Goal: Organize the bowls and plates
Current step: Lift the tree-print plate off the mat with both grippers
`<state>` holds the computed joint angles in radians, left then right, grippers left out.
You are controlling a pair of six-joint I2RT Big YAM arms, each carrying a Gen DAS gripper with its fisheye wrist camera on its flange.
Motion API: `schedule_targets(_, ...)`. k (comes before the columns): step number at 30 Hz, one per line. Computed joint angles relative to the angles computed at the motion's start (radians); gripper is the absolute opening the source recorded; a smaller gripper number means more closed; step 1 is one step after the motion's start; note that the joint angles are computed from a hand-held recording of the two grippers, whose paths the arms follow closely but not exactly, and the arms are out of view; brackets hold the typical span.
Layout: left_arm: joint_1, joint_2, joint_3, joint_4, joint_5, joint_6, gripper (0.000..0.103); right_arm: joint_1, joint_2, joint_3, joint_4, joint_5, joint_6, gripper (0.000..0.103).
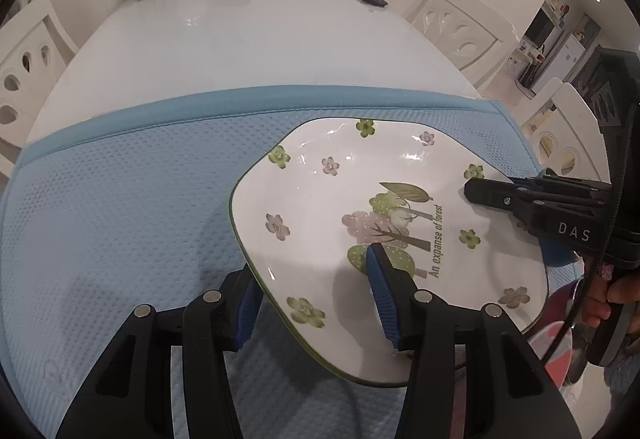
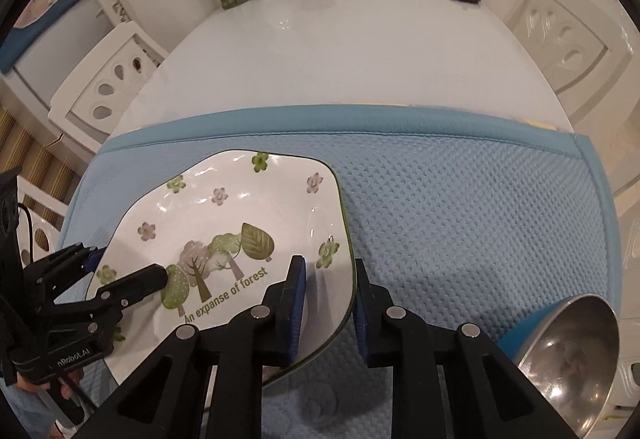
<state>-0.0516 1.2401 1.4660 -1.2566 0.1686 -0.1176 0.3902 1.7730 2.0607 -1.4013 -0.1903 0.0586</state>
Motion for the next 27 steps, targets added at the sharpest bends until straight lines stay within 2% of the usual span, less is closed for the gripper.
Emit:
schedule_targets(9,-0.021,-0.031,0.035,-0.007,-0.044,-0.004,0.046,0.001,-0.083,-0.069,0.035,-0.030,0.018,0.021)
schedule_targets(15,-0.016,-0.056,0.045,0.014,-0.059,-0.047,0.046,0.015,-0.129,-0.095,0.054,-0.065,0.057,0.021)
schedule_targets(18,-0.024,-0.056,0.059,0.011,-0.076,-0.019,0.046,0.015,-0.153,-0.116,0.065,-0.079,0.073,0.021)
schedule_targets(27,-0.031,-0.064,0.072,-0.006,-0.075,-0.015,0.046,0.013,-0.199,-0.169,0.085,-0.102,0.123,0.021)
